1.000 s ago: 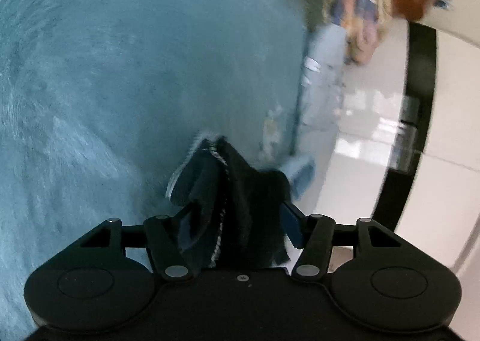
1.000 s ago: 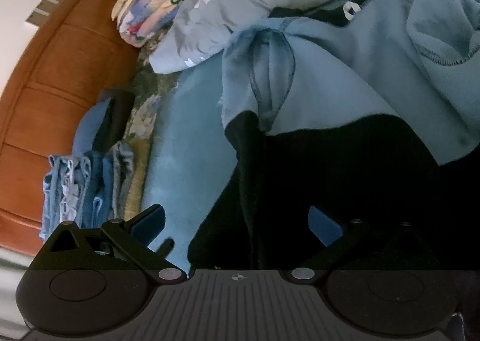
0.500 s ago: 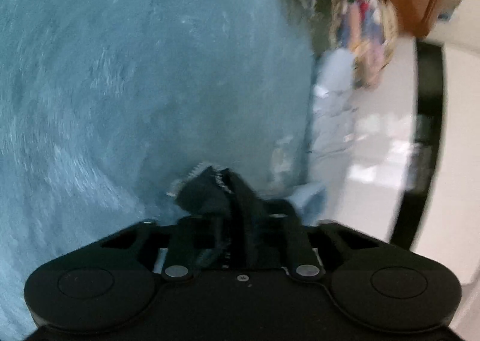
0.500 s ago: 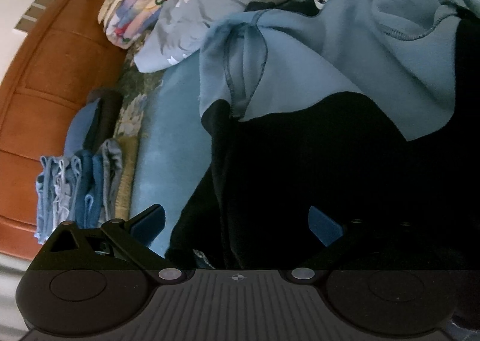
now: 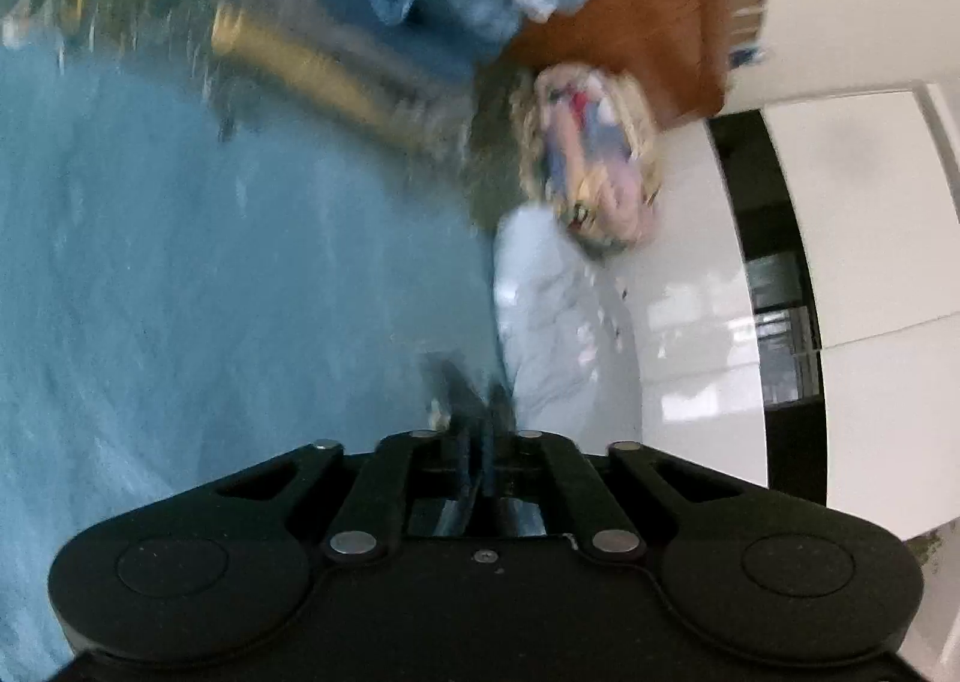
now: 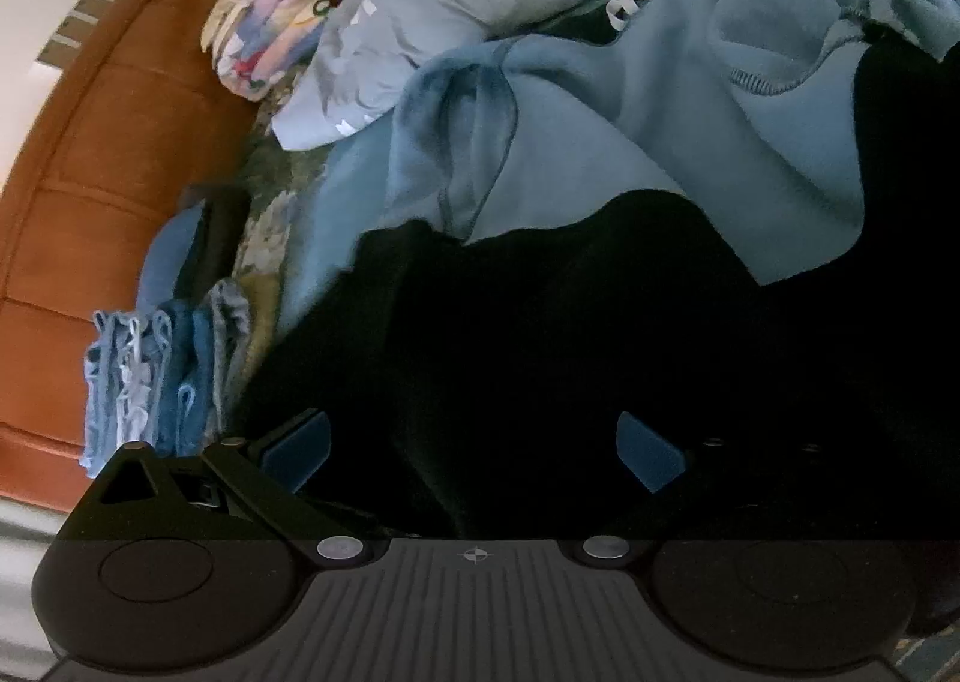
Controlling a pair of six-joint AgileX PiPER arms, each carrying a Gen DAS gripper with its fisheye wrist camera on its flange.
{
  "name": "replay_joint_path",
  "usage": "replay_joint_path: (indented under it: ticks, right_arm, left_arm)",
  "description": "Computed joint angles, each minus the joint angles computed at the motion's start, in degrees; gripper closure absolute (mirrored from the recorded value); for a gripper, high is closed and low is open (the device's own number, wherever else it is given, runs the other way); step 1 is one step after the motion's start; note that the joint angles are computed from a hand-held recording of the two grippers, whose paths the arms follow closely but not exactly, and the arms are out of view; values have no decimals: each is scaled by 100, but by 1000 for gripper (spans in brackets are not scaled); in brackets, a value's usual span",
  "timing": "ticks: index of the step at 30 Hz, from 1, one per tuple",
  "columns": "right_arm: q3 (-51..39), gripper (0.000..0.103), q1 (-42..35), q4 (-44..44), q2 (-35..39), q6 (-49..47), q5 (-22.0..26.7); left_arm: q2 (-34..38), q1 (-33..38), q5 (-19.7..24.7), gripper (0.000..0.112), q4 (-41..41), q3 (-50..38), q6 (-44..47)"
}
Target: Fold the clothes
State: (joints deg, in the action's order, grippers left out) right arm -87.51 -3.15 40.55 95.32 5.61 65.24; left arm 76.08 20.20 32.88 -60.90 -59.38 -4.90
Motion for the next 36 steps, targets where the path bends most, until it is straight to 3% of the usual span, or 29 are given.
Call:
replay_joint_path:
  ticks: [5, 11, 14, 15, 18, 24, 27, 28, 30, 33, 36]
  right_arm:
    - [-6, 0, -90, 81, -16, 18, 89]
    - [22, 0, -166, 78, -66, -69, 138]
    - [-28, 0, -228, -28, -80, -18, 187]
    - [-79, 0, -251, -77, -72, 6, 204]
    - [-286, 0, -300, -211, -1, 113, 218]
    - [-610, 0, -365, -379, 140, 271, 194]
    - [-542, 0, -405, -453, 107, 365, 146]
    - [-490, 0, -410, -488, 79, 405, 118]
    - [-359, 0, -416, -540, 19, 490, 53]
    - [-171, 0, -399, -564, -49, 588, -31]
    - [-145, 0, -327, -567, -11, 629, -90]
  left_arm:
    - [162, 30, 459, 112, 1440, 53, -1019]
    - [62, -72, 443, 112, 1782, 314, -1372]
    - [128, 41, 715, 111, 1656, 215, -1020]
    - [213, 53, 813, 110, 1701, 151, -959]
    - [526, 38, 1081, 90, 1872, -82, -833]
    - [1010, 27, 1121, 86, 1658, -244, -390]
    - [1172, 34, 1079, 88, 1535, -324, -308]
    - [1202, 46, 1080, 99, 1512, -371, -331]
    - [1153, 73, 974, 112, 1378, -378, -336]
    - [989, 132, 798, 112, 1120, -347, -316]
    - [960, 217, 948, 112, 750, -375, 22]
